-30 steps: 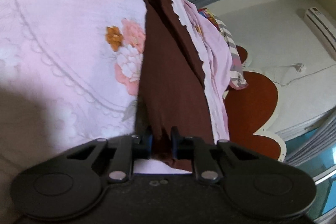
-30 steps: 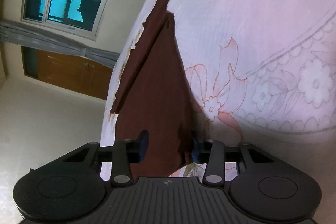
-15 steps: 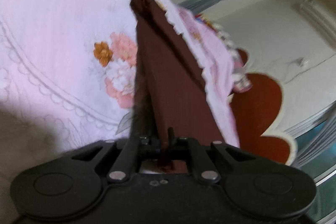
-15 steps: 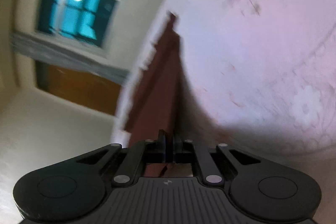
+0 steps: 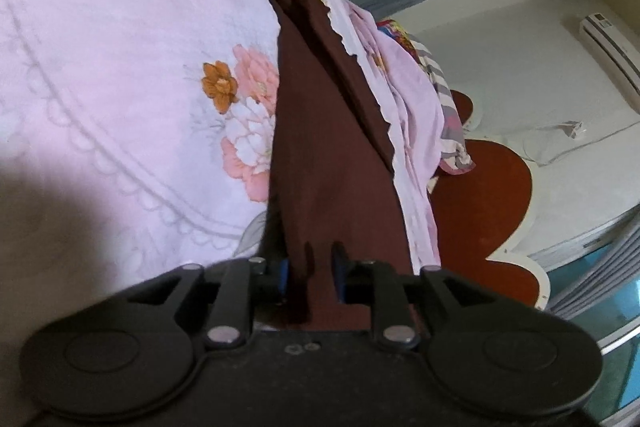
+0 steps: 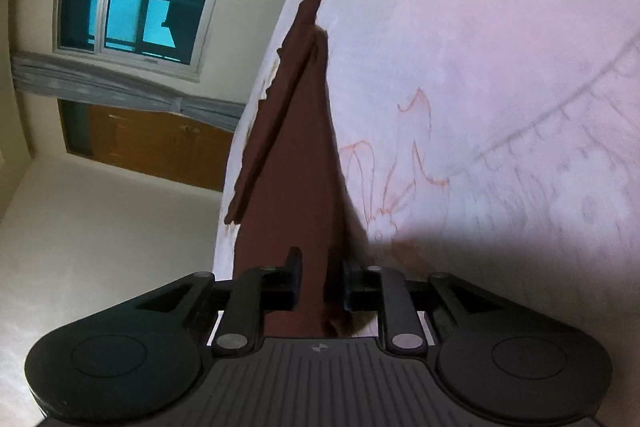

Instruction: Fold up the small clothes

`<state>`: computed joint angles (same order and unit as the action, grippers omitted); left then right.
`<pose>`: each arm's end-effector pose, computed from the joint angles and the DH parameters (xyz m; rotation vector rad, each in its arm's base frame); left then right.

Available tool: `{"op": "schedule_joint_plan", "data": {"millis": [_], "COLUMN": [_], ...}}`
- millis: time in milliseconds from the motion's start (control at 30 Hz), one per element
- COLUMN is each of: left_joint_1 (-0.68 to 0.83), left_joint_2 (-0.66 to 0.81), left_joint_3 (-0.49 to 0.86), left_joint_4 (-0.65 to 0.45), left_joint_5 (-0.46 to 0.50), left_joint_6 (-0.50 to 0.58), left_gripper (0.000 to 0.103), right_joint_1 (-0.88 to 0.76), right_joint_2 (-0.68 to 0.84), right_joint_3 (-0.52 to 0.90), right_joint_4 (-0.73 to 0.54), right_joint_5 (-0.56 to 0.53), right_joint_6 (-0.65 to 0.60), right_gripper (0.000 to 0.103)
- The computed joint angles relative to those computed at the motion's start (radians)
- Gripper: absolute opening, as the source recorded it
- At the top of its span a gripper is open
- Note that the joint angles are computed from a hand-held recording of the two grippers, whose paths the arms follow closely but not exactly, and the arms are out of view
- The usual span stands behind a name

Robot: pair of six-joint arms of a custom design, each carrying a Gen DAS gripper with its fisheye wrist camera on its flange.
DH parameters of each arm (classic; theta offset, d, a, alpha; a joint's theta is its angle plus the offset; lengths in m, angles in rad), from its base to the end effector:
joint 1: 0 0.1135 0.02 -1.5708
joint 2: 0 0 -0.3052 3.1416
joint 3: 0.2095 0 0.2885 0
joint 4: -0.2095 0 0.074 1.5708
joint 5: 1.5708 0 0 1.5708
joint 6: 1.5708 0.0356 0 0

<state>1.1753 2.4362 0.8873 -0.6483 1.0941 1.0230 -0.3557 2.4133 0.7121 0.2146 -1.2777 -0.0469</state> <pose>0.1315 0.2329 -0.0426 -0.5821 2.0960 -1.2063 0.2721 -0.0647 -0.0549 0.2828 2.2852 1.6555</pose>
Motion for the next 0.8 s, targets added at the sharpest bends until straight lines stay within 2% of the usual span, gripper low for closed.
{"op": "schedule_joint_plan", "data": {"millis": [67,100,167,200,267,333,400,433,533,567,600,667,700,733,767,800], "left_joint_1": [-0.024,-0.034,-0.038,-0.034,-0.012,0.017,0.019,0.012,-0.043,-0.067,-0.095,-0.151,-0.181,-0.215,-0.247,-0.279], "left_joint_2": [-0.031,-0.054,-0.073,-0.079,-0.067,-0.039,-0.048,-0.046,-0.085,-0.101,-0.123,-0.167,-0.189,-0.196,-0.179,-0.150], "left_joint_3": [-0.032,-0.056,-0.080,-0.089,-0.076,-0.030,-0.004,0.024,0.063,0.073,0.075,0.058,0.031,-0.004,-0.013,-0.001], "left_joint_4": [0.080,0.136,0.175,0.188,0.153,0.042,-0.023,-0.092,-0.135,-0.108,-0.037,0.240,0.486,0.807,1.056,1.255], "left_joint_5": [-0.027,-0.049,-0.053,-0.046,-0.015,0.038,0.084,0.115,0.197,0.228,0.256,0.304,0.309,0.299,0.284,0.254], "left_joint_6": [-0.056,-0.079,-0.089,-0.090,-0.060,-0.003,0.012,0.045,0.014,-0.040,-0.140,-0.461,-0.711,-1.014,-1.250,-1.450], "left_gripper": [0.006,0.006,0.004,0.004,0.003,0.003,0.003,0.003,0.003,0.003,0.003,0.003,0.003,0.003,0.003,0.003], "right_joint_1": [0.012,0.016,0.036,0.032,0.001,-0.029,-0.024,-0.011,0.049,0.080,0.114,0.173,0.207,0.232,0.262,0.285], "right_joint_2": [-0.008,-0.015,-0.048,-0.046,-0.030,-0.037,-0.075,-0.096,-0.115,-0.108,-0.101,-0.090,-0.085,-0.090,-0.085,-0.068], "right_joint_3": [0.009,0.012,-0.004,-0.009,-0.020,-0.043,-0.067,-0.082,-0.116,-0.114,-0.092,-0.030,0.025,0.068,0.130,0.199], "right_joint_4": [-0.021,-0.051,-0.081,-0.075,-0.031,0.047,0.131,0.216,0.652,0.809,0.925,1.033,1.035,0.997,0.936,0.884], "right_joint_5": [0.022,0.033,0.089,0.084,0.006,-0.065,-0.089,-0.090,-0.080,-0.062,-0.038,0.015,0.046,0.078,0.119,0.147], "right_joint_6": [-0.004,-0.044,-0.129,-0.137,-0.114,-0.054,0.018,0.096,0.477,0.620,0.738,0.889,0.943,0.954,0.963,0.987], "right_gripper": [0.019,0.019,0.005,0.005,0.005,0.005,0.005,0.005,0.005,0.005,0.005,0.005,0.005,0.005,0.005,0.005]}}
